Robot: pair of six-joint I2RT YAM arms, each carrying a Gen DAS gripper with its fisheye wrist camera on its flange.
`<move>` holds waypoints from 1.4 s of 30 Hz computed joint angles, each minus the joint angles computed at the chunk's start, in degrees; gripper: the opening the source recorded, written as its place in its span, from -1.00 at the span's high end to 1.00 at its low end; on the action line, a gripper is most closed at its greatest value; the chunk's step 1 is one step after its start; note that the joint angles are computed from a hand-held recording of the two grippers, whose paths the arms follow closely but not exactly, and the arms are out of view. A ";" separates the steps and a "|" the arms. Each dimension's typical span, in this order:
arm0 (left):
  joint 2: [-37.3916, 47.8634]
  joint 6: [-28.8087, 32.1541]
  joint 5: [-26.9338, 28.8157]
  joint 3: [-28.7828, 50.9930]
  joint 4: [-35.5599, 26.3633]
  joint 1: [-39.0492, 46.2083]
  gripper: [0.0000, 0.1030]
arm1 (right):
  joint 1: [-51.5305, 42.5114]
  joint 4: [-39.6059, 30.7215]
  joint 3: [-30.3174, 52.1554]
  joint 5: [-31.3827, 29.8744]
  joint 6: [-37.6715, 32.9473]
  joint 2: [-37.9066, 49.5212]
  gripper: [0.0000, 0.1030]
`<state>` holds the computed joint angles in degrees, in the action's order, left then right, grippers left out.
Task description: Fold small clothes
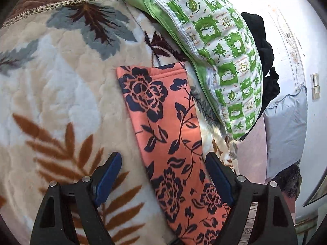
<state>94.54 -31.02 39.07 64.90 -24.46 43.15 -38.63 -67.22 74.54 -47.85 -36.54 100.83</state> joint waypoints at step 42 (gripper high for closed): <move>-19.08 12.79 -49.19 1.53 -20.59 -57.82 -0.75 | -3.31 -20.99 20.45 -14.04 -5.53 11.70 -0.78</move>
<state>75.46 -18.23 -10.12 66.43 -45.05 -14.67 -41.94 -88.21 94.99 -61.89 -42.07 112.54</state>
